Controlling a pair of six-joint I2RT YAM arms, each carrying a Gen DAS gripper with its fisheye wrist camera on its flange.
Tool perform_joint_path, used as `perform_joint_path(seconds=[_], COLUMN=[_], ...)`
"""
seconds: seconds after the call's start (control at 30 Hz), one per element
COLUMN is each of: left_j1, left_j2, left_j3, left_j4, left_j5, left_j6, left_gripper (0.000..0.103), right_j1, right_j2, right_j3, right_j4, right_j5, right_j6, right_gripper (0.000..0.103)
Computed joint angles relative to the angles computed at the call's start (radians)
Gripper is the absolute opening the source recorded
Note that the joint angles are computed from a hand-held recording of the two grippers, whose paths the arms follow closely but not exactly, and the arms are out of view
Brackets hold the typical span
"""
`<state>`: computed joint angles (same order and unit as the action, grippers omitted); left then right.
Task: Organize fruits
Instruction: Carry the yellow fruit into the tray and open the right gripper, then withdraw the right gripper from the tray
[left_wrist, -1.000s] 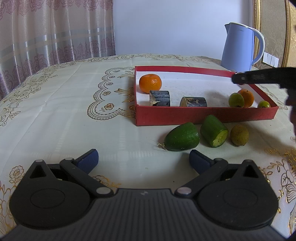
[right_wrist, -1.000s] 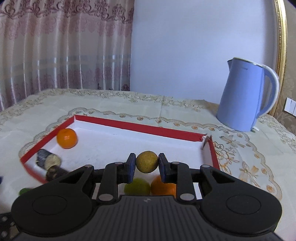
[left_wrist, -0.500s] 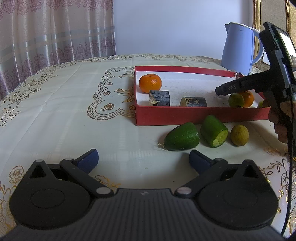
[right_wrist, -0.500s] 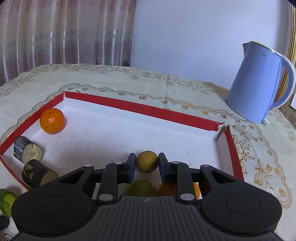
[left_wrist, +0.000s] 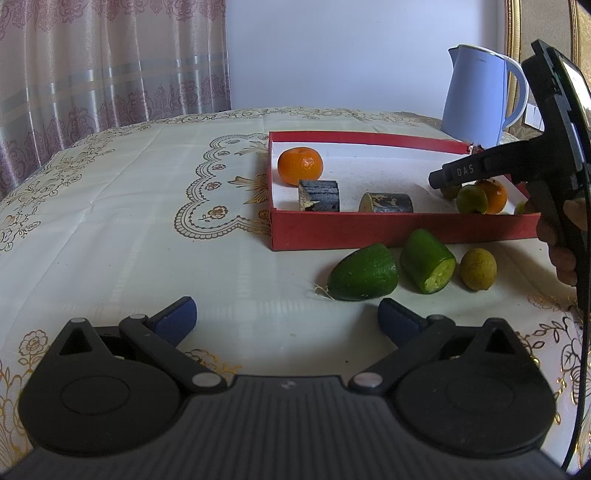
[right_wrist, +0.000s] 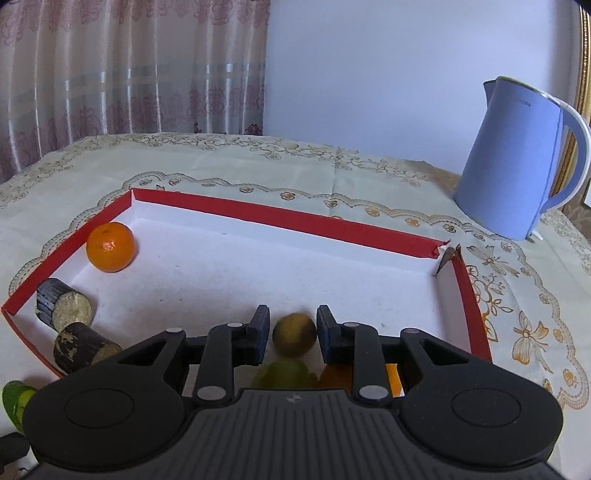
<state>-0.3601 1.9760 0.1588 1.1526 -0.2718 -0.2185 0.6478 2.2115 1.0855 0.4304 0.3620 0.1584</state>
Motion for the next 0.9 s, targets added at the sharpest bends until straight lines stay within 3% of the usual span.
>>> perform_joint_path(seconds=[0.2,0.33,0.6,0.73,0.9], left_j1=[0.0,0.0,-0.001,-0.001,-0.001], left_j2=[0.0,-0.001,-0.001,-0.001,-0.001], left_j3=[0.0,-0.001,-0.001,-0.001,-0.001], left_j4=[0.0,0.0,-0.001,-0.001,-0.001], left_j5=[0.0,0.0,-0.001,-0.001,-0.001], left_j6=[0.0,0.0,0.0,0.0,0.0], left_gripper=[0.103,0.103,0.103,0.103,0.103], right_j1=[0.003,0.018,0.068,0.101,0.121], right_j2=[-0.037,-0.1,-0.228,-0.28,-0.313], right_j3=[-0.054,-0.16,-0.345,-0.462,-0.57], right_j4=[0.051,0.147,0.231,0.305,0.361], right_j5=[-0.001,0.026,0.049,0.085,0.092], right_j6=[0.008,0.008,-0.004,-0.013,0.022], right_gripper=[0.032,0.056,0.057,0.071,0.071])
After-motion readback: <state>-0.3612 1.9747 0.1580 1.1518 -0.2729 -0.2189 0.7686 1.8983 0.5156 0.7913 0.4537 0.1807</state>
